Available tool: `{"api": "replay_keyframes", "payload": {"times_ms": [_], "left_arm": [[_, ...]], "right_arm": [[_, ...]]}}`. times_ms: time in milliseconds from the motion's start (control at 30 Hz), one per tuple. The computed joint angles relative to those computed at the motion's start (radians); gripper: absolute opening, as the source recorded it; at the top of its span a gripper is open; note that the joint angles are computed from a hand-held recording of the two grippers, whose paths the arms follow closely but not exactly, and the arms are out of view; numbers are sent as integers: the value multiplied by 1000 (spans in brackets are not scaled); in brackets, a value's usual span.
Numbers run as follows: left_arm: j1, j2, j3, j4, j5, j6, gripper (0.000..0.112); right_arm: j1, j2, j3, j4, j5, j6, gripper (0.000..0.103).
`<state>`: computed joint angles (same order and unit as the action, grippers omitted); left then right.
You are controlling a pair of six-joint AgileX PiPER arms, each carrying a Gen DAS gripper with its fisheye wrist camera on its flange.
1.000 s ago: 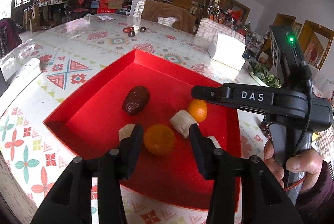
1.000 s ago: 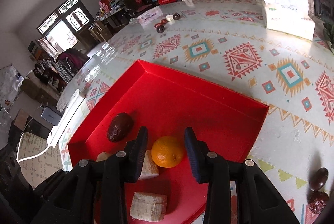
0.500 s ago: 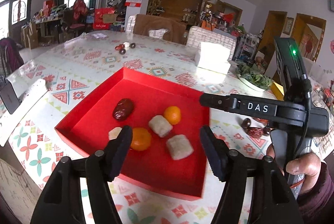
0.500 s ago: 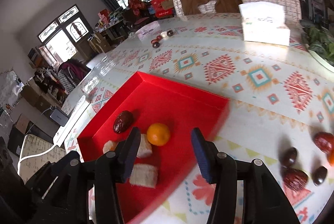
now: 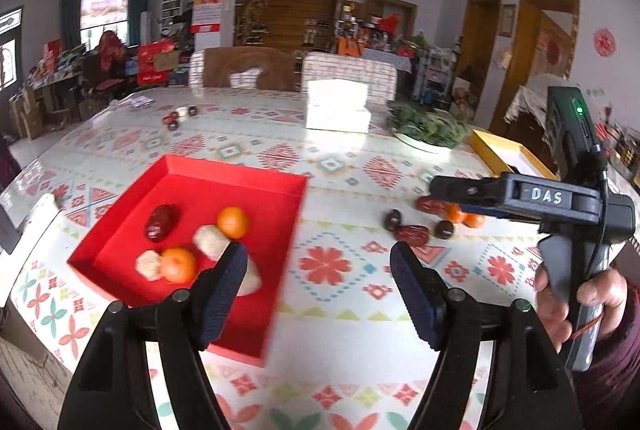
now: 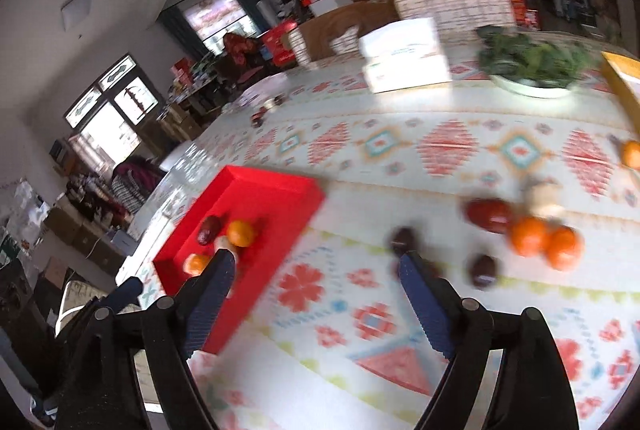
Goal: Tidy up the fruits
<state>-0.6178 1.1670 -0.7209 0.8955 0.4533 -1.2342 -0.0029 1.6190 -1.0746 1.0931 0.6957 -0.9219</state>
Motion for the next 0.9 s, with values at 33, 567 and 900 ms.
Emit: {"api": "replay_keyframes", "payload": {"times_ms": [33, 567, 900], "left_arm": [[-18, 15, -5, 12, 2, -17, 74], [-83, 200, -83, -8, -30, -8, 74], [-36, 288, -136, -131, -96, 106, 74]], "right_arm": [[-36, -9, 13, 3, 10, -17, 88], [-266, 53, 25, -98, -108, 5, 75], [-196, 184, -83, -269, -215, 166, 47]]}}
